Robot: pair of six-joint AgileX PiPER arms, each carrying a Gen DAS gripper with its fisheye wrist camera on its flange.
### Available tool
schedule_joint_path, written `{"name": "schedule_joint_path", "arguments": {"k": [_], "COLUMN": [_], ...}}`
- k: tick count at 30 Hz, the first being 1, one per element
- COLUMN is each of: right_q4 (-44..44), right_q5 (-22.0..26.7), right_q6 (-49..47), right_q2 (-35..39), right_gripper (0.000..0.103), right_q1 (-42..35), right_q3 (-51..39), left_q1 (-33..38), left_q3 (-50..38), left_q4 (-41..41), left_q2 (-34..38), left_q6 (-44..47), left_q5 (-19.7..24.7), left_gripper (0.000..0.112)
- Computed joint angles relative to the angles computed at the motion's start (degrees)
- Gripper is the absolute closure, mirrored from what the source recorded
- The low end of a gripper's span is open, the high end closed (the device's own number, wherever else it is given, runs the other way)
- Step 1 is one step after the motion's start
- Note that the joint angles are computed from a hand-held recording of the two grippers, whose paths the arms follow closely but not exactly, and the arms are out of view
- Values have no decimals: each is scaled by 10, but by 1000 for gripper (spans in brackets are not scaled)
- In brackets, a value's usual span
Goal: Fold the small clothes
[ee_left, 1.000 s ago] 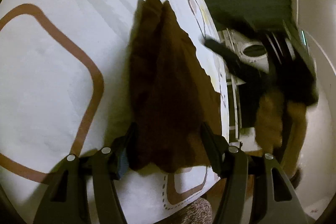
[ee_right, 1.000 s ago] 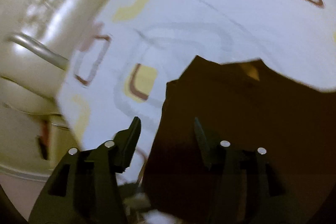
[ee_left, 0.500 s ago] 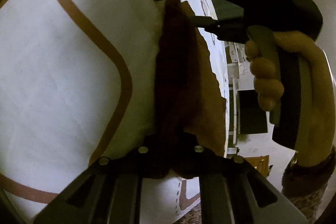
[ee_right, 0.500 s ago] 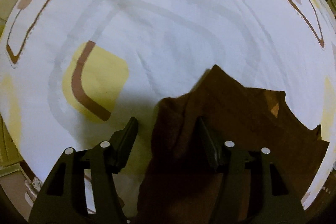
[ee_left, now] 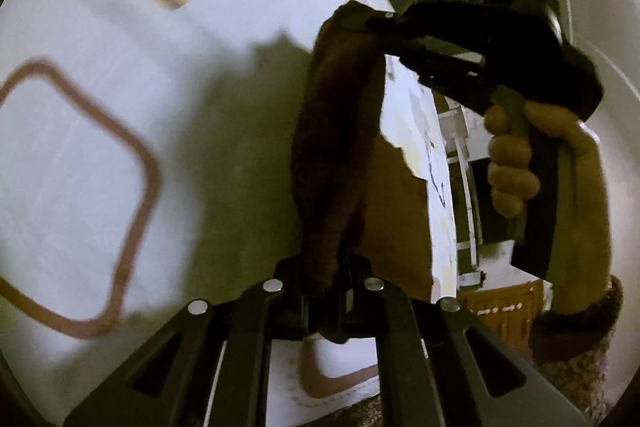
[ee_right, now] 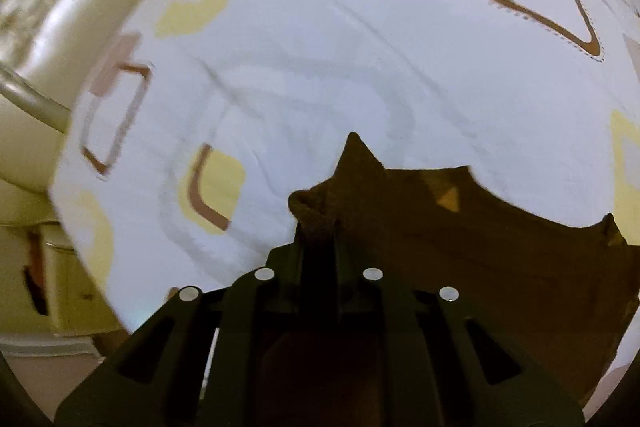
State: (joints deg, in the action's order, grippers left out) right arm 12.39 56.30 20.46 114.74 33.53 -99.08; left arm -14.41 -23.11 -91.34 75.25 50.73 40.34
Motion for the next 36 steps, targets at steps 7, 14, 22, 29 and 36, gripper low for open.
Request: {"name": "schedule_joint_path", "arguments": {"k": [7, 14, 22, 29, 36], "right_q4": [155, 316, 441, 502, 517], "right_q5": [-57, -49, 19, 85, 108], "right_q6": [-162, -345, -536, -671, -765], "right_q2": [-145, -250, -300, -264, -196], "right_gripper": [92, 93, 93, 93, 93], "right_q1": [-126, -279, -468, -618, -702], "right_q3": [150, 290, 404, 470, 499], "left_q1": [-198, -307, -407, -457, -476], "left_q3": [-136, -238, -328, -412, -493], "left_q4": [191, 375, 557, 626, 676], "left_q2": [-24, 31, 104, 196, 286], "left_q6": [-273, -470, -654, -719, -764], "left_q5": [-138, -174, -186, -172, -152], "left_gripper": [103, 103, 103, 103, 103]}}
